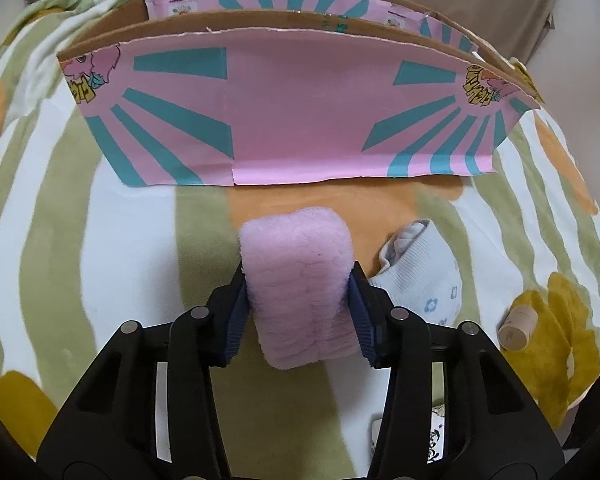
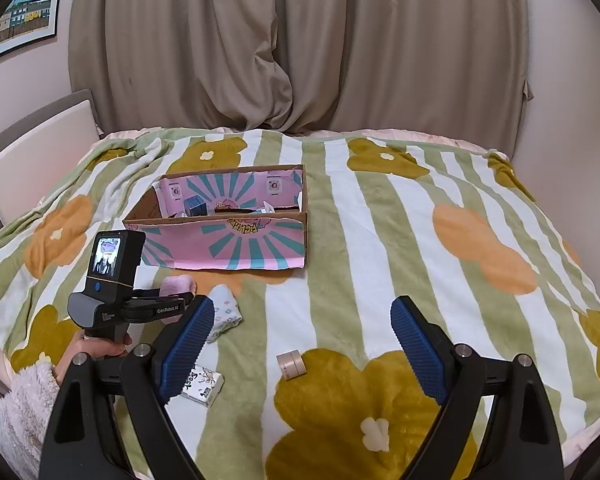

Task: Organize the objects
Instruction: 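Move the left tool down to the pink fuzzy item and close on it, then lift the pink fuzzy item with the left tool while the right tool grasps the beige roll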

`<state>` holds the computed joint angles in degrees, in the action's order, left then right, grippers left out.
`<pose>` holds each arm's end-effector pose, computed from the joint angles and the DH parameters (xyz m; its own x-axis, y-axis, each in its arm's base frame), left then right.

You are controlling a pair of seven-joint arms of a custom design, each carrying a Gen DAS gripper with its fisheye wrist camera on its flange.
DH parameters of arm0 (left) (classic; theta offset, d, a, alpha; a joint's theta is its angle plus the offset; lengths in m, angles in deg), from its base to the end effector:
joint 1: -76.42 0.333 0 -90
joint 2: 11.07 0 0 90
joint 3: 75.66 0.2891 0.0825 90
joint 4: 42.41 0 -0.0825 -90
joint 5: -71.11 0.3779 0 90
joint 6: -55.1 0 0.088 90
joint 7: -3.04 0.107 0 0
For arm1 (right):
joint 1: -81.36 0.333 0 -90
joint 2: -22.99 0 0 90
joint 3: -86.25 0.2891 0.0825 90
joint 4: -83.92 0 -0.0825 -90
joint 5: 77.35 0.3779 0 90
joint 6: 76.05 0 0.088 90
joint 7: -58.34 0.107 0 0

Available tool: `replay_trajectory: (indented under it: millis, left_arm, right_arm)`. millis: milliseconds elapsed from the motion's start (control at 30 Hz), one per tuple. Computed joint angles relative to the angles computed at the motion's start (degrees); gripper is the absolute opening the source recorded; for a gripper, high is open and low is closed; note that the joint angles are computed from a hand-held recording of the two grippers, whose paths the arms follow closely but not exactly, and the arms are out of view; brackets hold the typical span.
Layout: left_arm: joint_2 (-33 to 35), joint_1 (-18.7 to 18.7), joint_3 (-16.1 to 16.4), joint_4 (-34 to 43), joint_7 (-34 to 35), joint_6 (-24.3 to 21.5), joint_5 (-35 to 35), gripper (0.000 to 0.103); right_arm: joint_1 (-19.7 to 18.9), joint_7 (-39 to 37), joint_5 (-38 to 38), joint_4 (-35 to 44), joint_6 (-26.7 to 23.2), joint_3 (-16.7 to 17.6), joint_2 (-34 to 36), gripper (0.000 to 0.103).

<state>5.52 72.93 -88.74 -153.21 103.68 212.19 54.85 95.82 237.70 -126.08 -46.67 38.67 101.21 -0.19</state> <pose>0.6190 -0.1636 0.3757 -0.2614 -0.9450 0.1964 -0.8561 0.1331 -0.4994 0.4148 0.1928 0.5196 -0.6835 -0.7274 0.0608 -0.4898 0.3953 -0.7770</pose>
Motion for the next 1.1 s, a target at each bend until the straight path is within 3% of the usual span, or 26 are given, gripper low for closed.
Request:
replay_trajectory:
  millis: [367, 633, 933, 1100]
  left_arm:
    - [-3.7, 0.5, -0.5, -2.4, 3.0, 1.7, -2.7, 0.039]
    - [-10.2, 0.1, -0.1, -6.6, 7.2, 3.0, -7.6, 0.039]
    - [-17.0, -2.7, 1.9, -11.7, 11.2, 5.1, -13.0, 0.039]
    - [-20.2, -4.4, 3.5, -14.1, 13.0, 5.5, -15.7, 0.039]
  right_arm:
    - [0.2, 0.5, -0.3, -0.5, -0.2, 0.5, -0.9, 0.088]
    - [0.5, 1.1, -0.3, -0.8, 0.1, 0.8, -1.4, 0.088]
    - [0.5, -0.3, -0.2, -0.8, 1.5, 0.5, -0.5, 0.088]
    - [0.1, -0.5, -1.3, -2.8, 5.0, -0.4, -0.3, 0.088]
